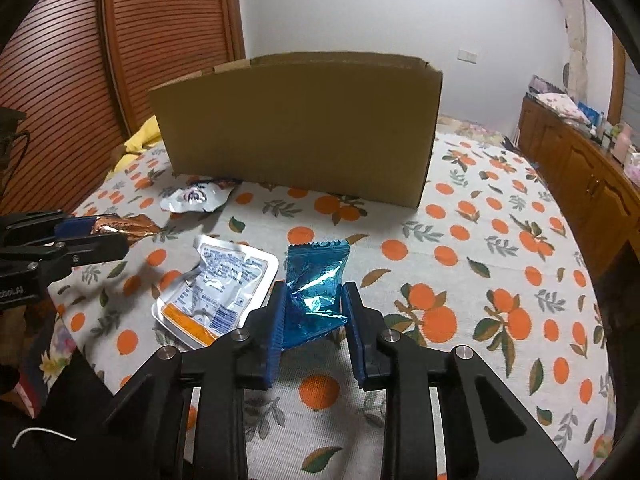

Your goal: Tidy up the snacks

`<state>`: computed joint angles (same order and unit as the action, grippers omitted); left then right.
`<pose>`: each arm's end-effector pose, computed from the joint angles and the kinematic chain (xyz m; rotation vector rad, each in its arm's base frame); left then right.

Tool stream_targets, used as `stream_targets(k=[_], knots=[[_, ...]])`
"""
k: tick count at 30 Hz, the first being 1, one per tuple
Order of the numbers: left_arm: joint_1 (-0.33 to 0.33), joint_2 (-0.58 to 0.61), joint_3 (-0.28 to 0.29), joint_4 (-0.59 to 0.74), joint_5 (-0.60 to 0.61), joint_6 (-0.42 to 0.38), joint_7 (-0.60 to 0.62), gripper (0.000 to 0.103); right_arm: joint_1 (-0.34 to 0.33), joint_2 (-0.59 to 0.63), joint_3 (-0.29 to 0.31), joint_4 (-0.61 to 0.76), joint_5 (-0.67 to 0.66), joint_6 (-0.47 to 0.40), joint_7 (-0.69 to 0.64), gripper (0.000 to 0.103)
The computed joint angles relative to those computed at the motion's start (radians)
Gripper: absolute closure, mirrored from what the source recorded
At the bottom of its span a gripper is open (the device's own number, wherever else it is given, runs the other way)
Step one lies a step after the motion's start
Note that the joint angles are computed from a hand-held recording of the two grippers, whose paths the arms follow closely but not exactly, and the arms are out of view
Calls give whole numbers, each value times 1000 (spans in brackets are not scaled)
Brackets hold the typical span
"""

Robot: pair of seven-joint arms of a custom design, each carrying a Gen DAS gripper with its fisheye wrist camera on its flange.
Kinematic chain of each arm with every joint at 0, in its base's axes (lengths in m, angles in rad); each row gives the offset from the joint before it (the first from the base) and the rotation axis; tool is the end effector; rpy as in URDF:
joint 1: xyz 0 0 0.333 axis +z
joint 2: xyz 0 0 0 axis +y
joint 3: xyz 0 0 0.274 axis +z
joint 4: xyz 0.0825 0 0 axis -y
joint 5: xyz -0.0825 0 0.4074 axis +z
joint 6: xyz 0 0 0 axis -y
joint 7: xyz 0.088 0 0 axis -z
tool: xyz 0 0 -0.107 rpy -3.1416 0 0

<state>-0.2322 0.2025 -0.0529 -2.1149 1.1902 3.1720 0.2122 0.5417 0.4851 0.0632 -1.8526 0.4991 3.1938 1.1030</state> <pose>0.5431 -0.2469 0.3238 -1.6913 1.9138 -0.9879 0.5884 0.3475 0.3010 -2.0365 1.1506 -0.4761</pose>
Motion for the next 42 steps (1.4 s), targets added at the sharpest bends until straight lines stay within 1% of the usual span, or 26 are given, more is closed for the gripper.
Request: stream_targets(k=[4, 6, 7, 9, 11, 13, 14, 16, 18, 19, 20, 21, 23, 25, 27, 30, 31, 32, 33, 34, 35, 36, 38, 40, 42], knots=[[0, 0, 5, 22, 8, 1, -1, 74, -13, -21, 16, -13, 6, 15, -10, 77], [-1, 0, 9, 31, 19, 1, -8, 74, -9, -29, 13, -17, 8, 26, -13, 77], [6, 1, 0, 36, 3, -4, 15, 74, -7, -32, 11, -18, 9, 30, -14, 77], [16, 2, -11, 37, -26, -13, 51, 74, 23, -35, -23, -17, 6, 28, -6, 77], [22, -1, -14, 29, -44, -6, 71, 74, 1, -37, -1, -19, 10, 28, -14, 77], [20, -4, -9, 23, -49, -10, 77, 83, -13, -38, 12, -21, 15, 28, -20, 77], [25, -5, -13, 20, -63, -10, 88, 86, -13, -38, 12, -22, 15, 31, -22, 77], [21, -7, -5, 17, -63, -5, 81, 86, -26, -38, 25, -23, 20, 37, -31, 77], [26, -10, -10, 13, -76, -14, 101, 92, -26, -38, 25, -21, 24, 37, -34, 77], [23, -11, -6, 14, -69, -16, 98, 93, -30, -37, 30, -20, 26, 38, -37, 77], [24, -9, -6, 14, -70, -19, 101, 96, -40, -38, 42, -20, 29, 40, -44, 77], [37, -8, -20, 9, -101, -19, 134, 100, -44, -38, 46, -20, 31, 42, -47, 77], [27, -7, -4, 9, -86, -16, 114, 101, -61, -39, 67, -23, 38, 46, -59, 77], [31, -10, -8, 6, -94, -15, 128, 103, -56, -39, 63, -21, 43, 46, -62, 77], [21, -14, 4, 11, -66, -14, 105, 103, -49, -38, 55, -18, 45, 41, -62, 77], [25, -25, 8, 7, -47, -3, 85, 103, -49, -39, 58, -15, 46, 40, -67, 77], [35, -36, 0, -8, -65, 2, 91, 99, -50, -41, 61, -17, 48, 40, -69, 77], [45, -41, -8, -19, -84, 6, 103, 90, -53, -41, 65, -17, 49, 39, -71, 77], [58, -46, -23, -31, -118, 9, 133, 76, -64, -42, 78, -18, 51, 39, -77, 77], [83, -50, -54, -51, -183, 4, 203, 69, -69, -42, 83, -18, 54, 38, -80, 77], [94, -50, -71, -62, -227, -3, 248, 59, -70, -42, 85, -18, 56, 36, -80, 77], [113, -46, -99, -74, -291, -9, 311, 59, -74, -38, 89, -14, 58, 33, -82, 77], [179, -33, -188, -93, -463, -25, 480, 59, -72, -34, 88, -8, 60, 27, -82, 77], [204, -7, -235, -90, -570, -57, 570, 59, -62, -31, 80, -6, 58, 24, -80, 77], [252, 24, -305, -82, -693, -80, 683, 59, -59, -29, 77, -3, 56, 22, -79, 77]])
